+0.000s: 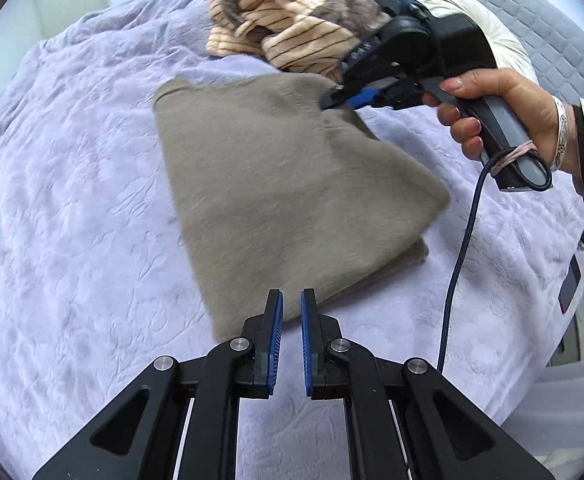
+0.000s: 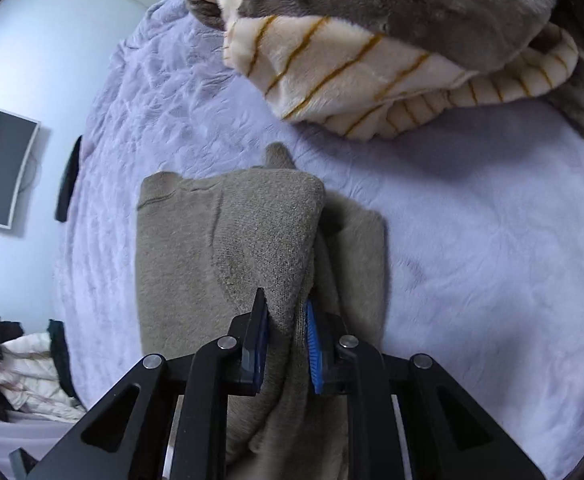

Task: Fold small clothes
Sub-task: 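Grasp the folded edge with the right gripper and lay it flat, then release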

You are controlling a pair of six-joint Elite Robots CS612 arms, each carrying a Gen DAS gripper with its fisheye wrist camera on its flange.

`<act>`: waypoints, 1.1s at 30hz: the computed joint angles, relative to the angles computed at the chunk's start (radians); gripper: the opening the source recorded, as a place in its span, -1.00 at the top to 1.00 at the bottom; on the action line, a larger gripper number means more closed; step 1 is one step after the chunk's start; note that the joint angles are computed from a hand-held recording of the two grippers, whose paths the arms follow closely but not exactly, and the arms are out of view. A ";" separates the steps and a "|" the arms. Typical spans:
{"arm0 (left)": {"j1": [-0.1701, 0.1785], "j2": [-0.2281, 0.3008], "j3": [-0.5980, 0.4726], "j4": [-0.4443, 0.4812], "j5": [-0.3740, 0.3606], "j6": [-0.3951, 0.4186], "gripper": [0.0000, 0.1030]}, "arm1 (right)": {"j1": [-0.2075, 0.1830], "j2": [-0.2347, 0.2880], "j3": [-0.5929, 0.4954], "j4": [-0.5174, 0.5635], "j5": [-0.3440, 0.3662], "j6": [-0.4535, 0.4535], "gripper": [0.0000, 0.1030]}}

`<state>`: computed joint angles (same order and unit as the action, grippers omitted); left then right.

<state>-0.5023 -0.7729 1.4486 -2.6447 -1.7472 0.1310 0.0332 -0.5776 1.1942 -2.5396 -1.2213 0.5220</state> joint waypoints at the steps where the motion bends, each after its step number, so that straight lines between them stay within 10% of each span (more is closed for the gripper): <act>1: 0.003 -0.001 -0.001 0.006 0.005 -0.021 0.84 | -0.004 -0.005 0.012 0.003 -0.018 0.006 0.62; 8: 0.033 0.046 -0.085 0.087 0.000 -0.165 0.84 | -0.022 -0.083 0.145 -0.043 0.024 0.066 -0.02; 13: 0.033 0.071 -0.135 0.138 0.022 -0.202 0.84 | -0.023 -0.175 0.314 -0.167 0.121 0.096 -0.01; 16: 0.029 0.085 -0.162 0.168 0.036 -0.206 0.84 | -0.006 -0.198 0.340 -0.193 0.122 0.079 0.50; 20: 0.025 0.092 -0.176 0.202 0.047 -0.212 0.84 | 0.010 -0.189 0.327 -0.250 0.169 0.094 0.54; 27: 0.024 0.110 -0.204 0.263 0.062 -0.247 0.83 | 0.031 -0.141 0.248 -0.009 0.040 0.042 0.61; 30: 0.021 0.109 -0.204 0.260 0.096 -0.274 -0.75 | 0.008 -0.134 0.300 -0.054 0.103 0.168 0.71; 33: 0.020 0.103 -0.189 0.225 0.111 -0.280 -0.87 | 0.005 -0.150 0.338 -0.103 0.114 0.181 0.70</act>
<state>-0.4826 -0.6700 1.2592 -2.4193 -1.6361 -0.1495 0.0386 -0.7275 1.5322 -2.6429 -1.1069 0.7025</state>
